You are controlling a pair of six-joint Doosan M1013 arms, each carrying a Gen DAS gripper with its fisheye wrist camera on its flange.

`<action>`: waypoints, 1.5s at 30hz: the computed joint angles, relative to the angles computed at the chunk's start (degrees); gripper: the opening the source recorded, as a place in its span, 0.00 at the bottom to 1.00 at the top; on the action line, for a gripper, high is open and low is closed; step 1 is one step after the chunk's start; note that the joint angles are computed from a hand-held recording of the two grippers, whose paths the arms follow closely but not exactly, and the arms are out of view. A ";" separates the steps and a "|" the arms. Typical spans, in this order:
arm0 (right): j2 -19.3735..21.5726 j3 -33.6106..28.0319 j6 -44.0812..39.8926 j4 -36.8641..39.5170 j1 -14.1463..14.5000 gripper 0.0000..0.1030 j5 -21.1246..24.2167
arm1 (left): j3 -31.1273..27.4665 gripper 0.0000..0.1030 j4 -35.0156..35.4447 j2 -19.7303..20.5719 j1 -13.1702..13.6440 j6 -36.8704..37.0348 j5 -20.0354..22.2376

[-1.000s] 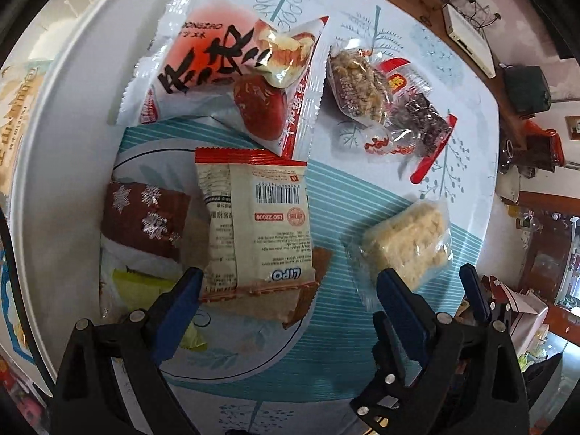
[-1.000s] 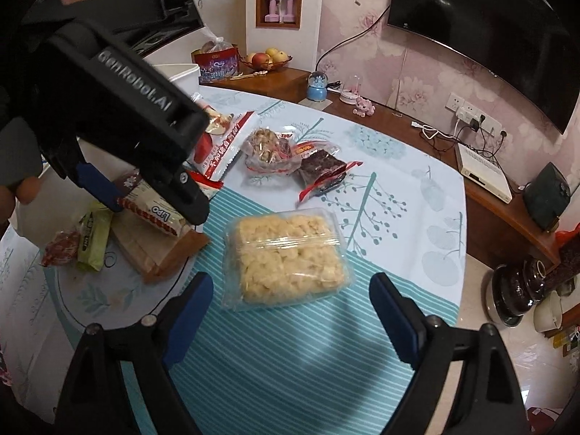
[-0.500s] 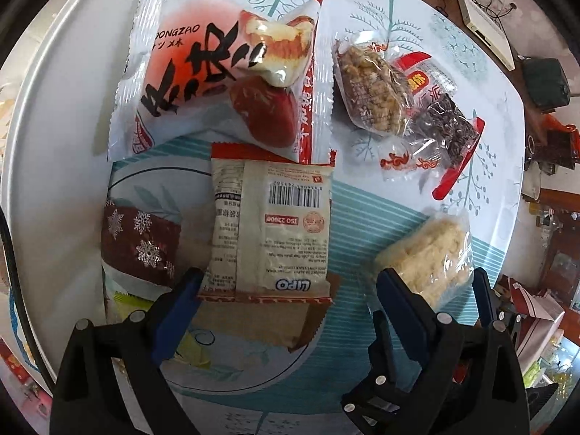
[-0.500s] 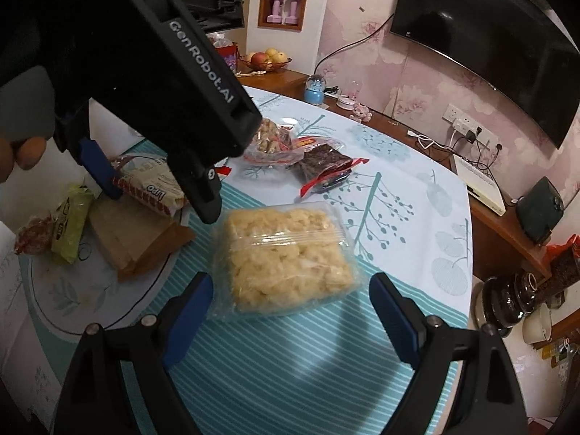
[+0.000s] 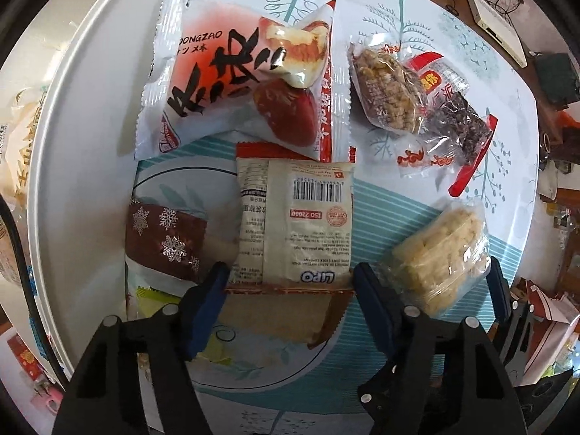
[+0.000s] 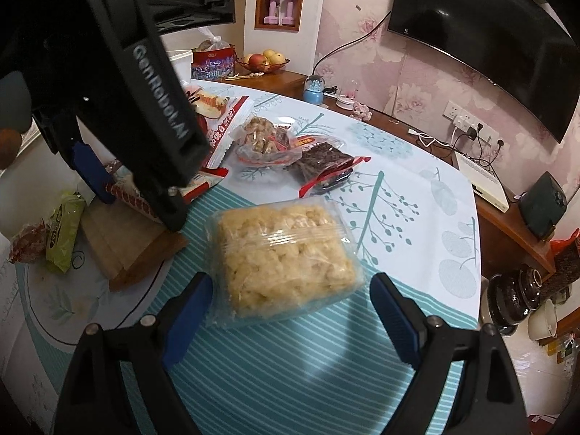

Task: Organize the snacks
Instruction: 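Close left gripper on the LIPO pack while right gripper closes on the cracker bag, then carry the LIPO pack with left gripper while right gripper carries the cracker bag to the tray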

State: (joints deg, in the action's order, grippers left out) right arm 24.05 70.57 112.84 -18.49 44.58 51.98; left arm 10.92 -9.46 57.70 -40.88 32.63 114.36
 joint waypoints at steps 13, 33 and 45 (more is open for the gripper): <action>-0.12 -0.28 -1.23 1.61 -0.08 0.67 0.49 | 10.87 0.57 -0.89 -6.13 -0.26 1.47 -7.41; -2.28 0.81 -0.92 3.60 0.69 0.62 2.35 | 14.58 0.38 -0.68 -11.15 -1.73 1.25 -11.16; -3.22 -0.14 -1.49 3.99 1.48 0.62 3.35 | 17.25 0.38 3.67 -16.38 -3.38 0.08 -15.81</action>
